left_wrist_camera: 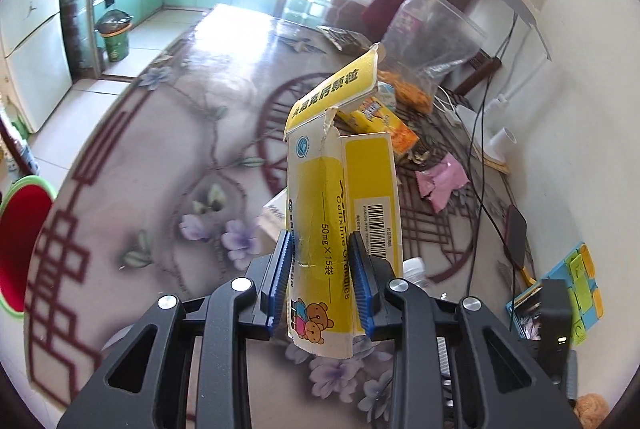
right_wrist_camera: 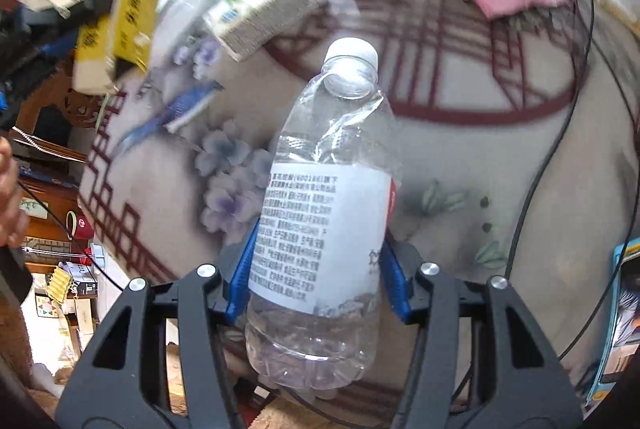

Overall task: Collect trash
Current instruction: 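Carry the bottle and yellow box over the red bucket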

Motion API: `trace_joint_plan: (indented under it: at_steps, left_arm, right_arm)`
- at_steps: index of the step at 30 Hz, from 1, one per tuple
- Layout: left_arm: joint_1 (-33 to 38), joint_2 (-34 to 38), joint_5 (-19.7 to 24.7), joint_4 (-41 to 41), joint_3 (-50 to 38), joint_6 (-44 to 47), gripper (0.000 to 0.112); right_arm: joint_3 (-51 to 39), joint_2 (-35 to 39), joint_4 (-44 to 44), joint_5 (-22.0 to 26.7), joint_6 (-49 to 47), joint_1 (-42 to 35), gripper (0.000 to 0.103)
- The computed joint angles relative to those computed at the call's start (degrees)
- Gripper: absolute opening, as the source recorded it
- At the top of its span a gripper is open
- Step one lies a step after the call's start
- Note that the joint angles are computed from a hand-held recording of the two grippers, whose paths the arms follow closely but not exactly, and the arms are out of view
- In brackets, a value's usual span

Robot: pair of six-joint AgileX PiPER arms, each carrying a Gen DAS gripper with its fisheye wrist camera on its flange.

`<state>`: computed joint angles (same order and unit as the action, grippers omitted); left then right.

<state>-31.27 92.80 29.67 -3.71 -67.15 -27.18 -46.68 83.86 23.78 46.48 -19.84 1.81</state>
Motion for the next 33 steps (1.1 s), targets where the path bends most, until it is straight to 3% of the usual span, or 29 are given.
trace_joint_plan:
  at_steps: [9, 22, 33]
  left_arm:
    - [2.89, -5.62, -0.04, 1.89, 6.18, -2.47, 0.027]
    - [7.44, -10.77, -0.54, 1.15, 12.01, -0.78, 0.028]
    - [15.46, -12.28, -0.42, -8.18, 15.38, 11.33, 0.028]
  right_arm:
    - [-4.19, -3.95, 1.87, 1.85, 1.75, 4.74, 0.053]
    - [-9.36, -1.91, 0.33, 0.46, 7.06, 12.93, 0.053]
    - [-14.35, 1.45, -3.46, -0.64, 13.81, 20.61, 0.053]
